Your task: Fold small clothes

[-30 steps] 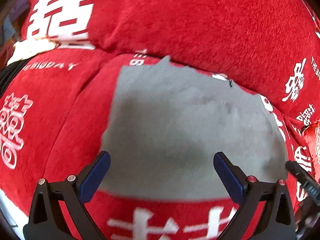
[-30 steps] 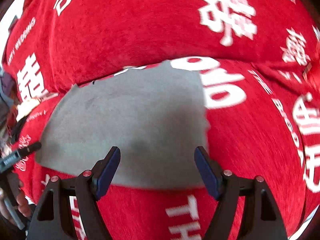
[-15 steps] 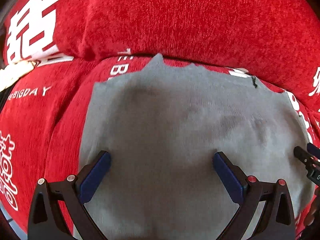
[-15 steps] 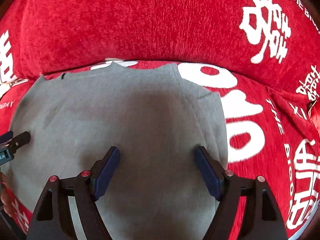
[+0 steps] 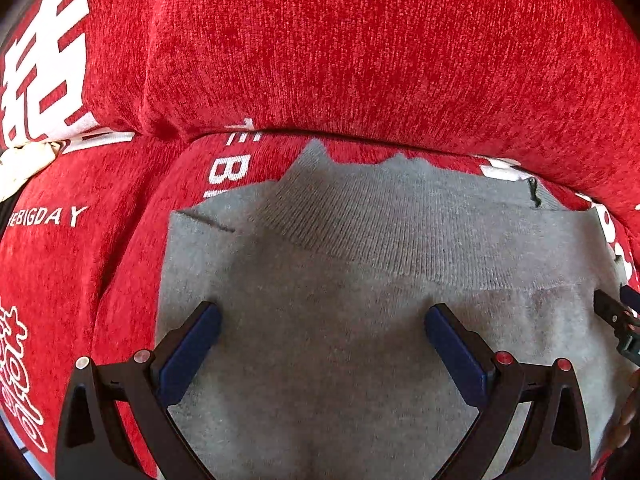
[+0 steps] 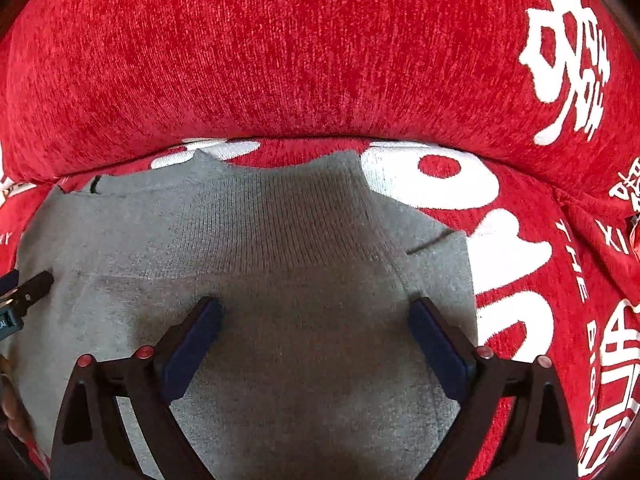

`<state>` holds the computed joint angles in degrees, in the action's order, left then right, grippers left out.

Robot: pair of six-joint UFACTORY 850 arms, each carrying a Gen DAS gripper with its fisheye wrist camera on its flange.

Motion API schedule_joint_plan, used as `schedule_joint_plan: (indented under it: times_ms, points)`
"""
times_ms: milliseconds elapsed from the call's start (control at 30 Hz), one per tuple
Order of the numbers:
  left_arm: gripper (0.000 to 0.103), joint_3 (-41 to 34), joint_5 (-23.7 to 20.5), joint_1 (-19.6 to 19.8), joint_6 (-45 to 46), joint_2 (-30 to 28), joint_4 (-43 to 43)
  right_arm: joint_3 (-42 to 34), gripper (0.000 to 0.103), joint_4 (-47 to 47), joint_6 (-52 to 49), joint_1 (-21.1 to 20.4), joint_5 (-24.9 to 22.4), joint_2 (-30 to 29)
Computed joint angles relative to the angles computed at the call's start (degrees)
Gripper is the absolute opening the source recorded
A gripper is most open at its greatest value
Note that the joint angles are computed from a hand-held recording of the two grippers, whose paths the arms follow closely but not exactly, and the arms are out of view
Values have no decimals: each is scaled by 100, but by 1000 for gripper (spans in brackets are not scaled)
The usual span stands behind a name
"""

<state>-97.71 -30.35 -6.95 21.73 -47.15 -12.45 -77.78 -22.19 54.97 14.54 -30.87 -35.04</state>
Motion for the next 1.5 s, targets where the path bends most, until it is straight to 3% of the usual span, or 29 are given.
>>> schedule_joint_plan:
  times_ms: [67, 267, 300, 367, 433, 600, 800, 833, 900, 933, 1133, 1267, 1500]
  points:
    - [103, 68, -195, 120, 382, 134, -502, 61, 97, -103, 221, 44, -93, 129]
    - [103, 779, -248, 835, 1686, 754, -1999, 732, 97, -823, 1233, 416, 397, 967]
    - [103, 718, -460, 948, 1724, 705, -2099, 781, 97, -793, 1189, 491, 418, 1034]
    - [103, 367, -1289, 1271, 1685, 353, -2369, 808, 97, -790, 1136, 618, 411, 1069]
    - [96, 82, -1906, 1455, 1526, 56, -2550, 779, 97, -765, 1094, 732, 405, 1010]
    - [96, -209, -2672, 1500, 2061, -212, -3282, 801, 97, -489, 1029, 947, 427, 926]
    - [93, -639, -2288, 999, 1702, -428, -2748, 827, 97, -429, 933, 1028, 314, 935]
    - [70, -582, -2225, 971, 1694, -371, -2697, 814, 97, -458, 929, 1024, 282, 941]
    - [36, -419, -1902, 884, 1593, -226, -2292, 786, 97, -520, 921, 993, 244, 953]
    - [32, -424, -1972, 908, 1646, -230, -2378, 761, 97, -532, 905, 980, 237, 947]
    - [28, -225, -1877, 951, 1781, -22, -2482, 1, 97, -375, 101, 965, -107, 339]
    - [28, -214, -1836, 920, 1817, 70, -2487, -1250, 99, 422, -900, 797, -1013, -691]
    - [28, -427, -1866, 890, 1430, -227, -2148, -2194, 103, 1133, -1158, 437, -1220, -1409]
